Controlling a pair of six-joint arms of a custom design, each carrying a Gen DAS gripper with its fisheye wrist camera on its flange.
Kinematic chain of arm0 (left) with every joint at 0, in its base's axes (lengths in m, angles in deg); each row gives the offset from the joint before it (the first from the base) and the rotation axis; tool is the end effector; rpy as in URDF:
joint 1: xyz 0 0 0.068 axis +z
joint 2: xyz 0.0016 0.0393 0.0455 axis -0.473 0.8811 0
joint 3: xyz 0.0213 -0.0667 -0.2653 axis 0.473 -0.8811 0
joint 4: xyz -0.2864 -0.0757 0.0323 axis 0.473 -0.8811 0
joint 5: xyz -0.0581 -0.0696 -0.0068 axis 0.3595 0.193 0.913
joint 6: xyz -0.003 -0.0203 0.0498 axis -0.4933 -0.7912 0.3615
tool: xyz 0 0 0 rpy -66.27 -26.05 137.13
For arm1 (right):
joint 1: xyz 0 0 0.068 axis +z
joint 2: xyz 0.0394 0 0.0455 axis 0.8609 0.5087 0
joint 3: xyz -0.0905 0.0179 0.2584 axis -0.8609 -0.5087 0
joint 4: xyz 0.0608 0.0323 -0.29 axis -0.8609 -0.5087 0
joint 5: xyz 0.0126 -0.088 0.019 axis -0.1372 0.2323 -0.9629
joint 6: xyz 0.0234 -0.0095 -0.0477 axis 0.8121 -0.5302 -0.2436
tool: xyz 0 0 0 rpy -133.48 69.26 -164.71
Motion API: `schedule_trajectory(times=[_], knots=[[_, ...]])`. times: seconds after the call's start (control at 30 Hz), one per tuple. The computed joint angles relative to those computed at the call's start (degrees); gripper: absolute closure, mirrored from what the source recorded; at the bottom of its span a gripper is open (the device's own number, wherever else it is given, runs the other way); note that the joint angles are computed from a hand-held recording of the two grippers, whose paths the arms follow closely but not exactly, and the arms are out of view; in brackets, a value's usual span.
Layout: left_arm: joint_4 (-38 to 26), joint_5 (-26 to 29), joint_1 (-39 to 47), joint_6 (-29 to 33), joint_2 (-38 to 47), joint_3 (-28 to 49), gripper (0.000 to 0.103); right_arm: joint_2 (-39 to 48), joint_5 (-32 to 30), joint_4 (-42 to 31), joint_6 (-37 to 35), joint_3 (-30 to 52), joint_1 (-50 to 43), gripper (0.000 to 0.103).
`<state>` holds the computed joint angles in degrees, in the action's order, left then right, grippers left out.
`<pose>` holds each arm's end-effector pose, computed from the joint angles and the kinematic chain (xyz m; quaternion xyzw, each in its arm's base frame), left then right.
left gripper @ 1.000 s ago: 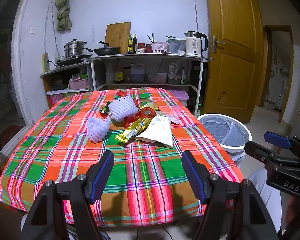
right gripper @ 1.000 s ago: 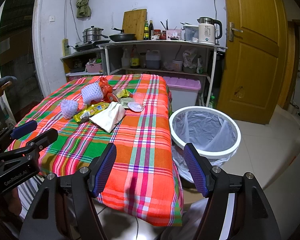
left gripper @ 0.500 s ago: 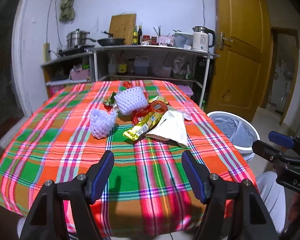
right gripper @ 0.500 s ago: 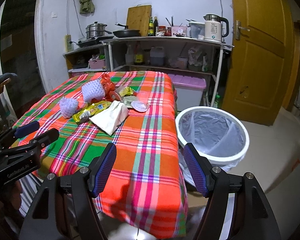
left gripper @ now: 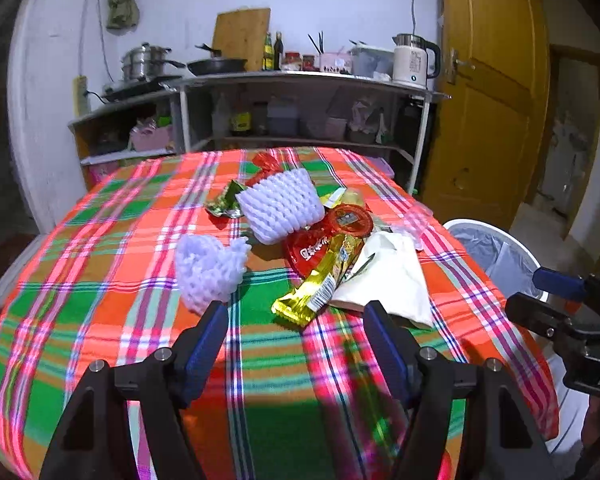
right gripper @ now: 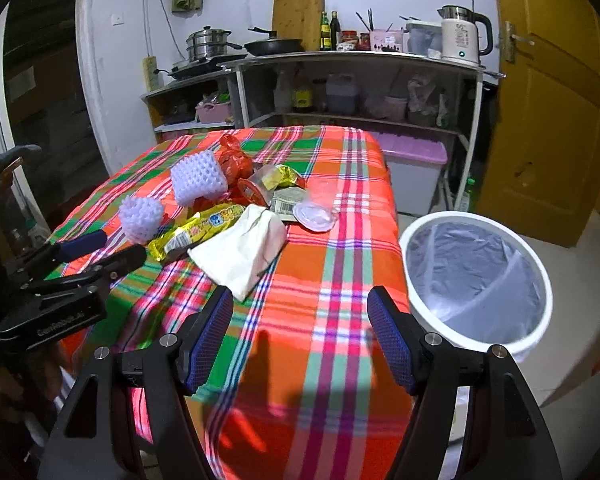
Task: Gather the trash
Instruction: 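Grasp the gold snack wrapper with the left tool while the right tool grasps the white tissue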
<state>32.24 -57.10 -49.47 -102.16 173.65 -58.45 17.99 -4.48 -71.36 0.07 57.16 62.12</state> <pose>0.2211 -0.0672 0.0586 -0.1560 0.8819 0.0530 0.4417 0.2962 0.0317 0.0776 -0.2846 0.8604 0.1786 0.3832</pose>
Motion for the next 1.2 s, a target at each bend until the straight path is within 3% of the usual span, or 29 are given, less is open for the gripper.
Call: schedule_trajectory(times=[0.2, 0.33, 0.57, 0.8, 1.2], knots=[[4.39, 9.06, 7.44, 5.64, 6.2, 3.97, 0.034, 4.13, 2.02, 0.12, 2.09, 3.92, 2.64, 0.033], [3.51, 13.08, 9.46, 7.76, 9.05, 7.47, 0.039, 6.62, 2.9, -0.41, 3.13, 6.43, 3.71, 0.033], [-0.47, 19.62, 13.18, 8.66, 16.76, 14.78, 0.063, 9.35, 3.91, -1.47, 4.26, 9.53, 4.33, 0.033], [-0.91, 20.88, 13.86, 8.39, 17.43, 14.6, 0.081, 11.57, 3.94, -3.59, 4.75, 12.5, 6.07, 0.033], [4.92, 19.02, 13.7, 5.75, 9.47, 5.16, 0.085, 19.11, 2.45, -10.62, 8.68, 21.68, 10.9, 0.033]])
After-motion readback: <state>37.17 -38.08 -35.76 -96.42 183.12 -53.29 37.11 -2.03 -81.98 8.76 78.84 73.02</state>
